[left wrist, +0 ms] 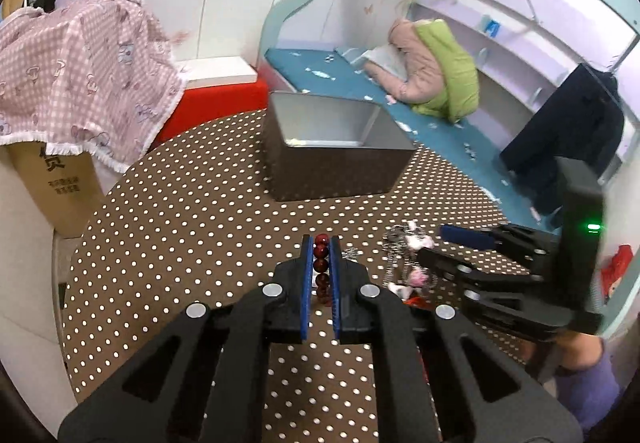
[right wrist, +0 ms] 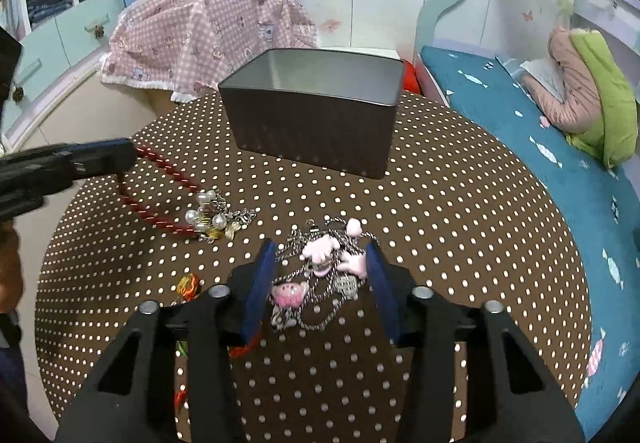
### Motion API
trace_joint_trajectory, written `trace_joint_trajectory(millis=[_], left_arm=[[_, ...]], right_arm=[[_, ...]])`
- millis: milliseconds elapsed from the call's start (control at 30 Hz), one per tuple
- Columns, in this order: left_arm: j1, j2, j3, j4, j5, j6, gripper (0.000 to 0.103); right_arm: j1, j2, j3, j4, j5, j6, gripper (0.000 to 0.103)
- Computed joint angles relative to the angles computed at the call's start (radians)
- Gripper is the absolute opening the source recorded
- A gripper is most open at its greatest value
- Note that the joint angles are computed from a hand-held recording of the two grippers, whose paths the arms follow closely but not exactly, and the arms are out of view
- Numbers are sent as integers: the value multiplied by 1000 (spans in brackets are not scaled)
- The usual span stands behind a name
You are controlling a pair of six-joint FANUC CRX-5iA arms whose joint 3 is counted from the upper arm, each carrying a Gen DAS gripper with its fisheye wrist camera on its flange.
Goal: Organize jewelry
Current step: 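Grasp the red bead bracelet with the left gripper while the right grasps the pink charm chain, then carry the red bracelet and pink chain into the dark box and open both grippers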
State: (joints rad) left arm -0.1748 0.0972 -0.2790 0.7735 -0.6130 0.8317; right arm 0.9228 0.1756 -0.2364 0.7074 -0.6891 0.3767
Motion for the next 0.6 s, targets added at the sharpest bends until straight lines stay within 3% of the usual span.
trace_joint_trajectory(millis=[233,333,600], left_arm=[[11,-10,-3,9,-14,0,8],[11,-10,-4,13,-20,0,8],[13,2,4,33,-31,-14,8]], right_arm=[[-4,47,60,-47,-37,69,27],[-4,49,62,-52,-48,74,16],[5,5,18,-42,-38,45,15]])
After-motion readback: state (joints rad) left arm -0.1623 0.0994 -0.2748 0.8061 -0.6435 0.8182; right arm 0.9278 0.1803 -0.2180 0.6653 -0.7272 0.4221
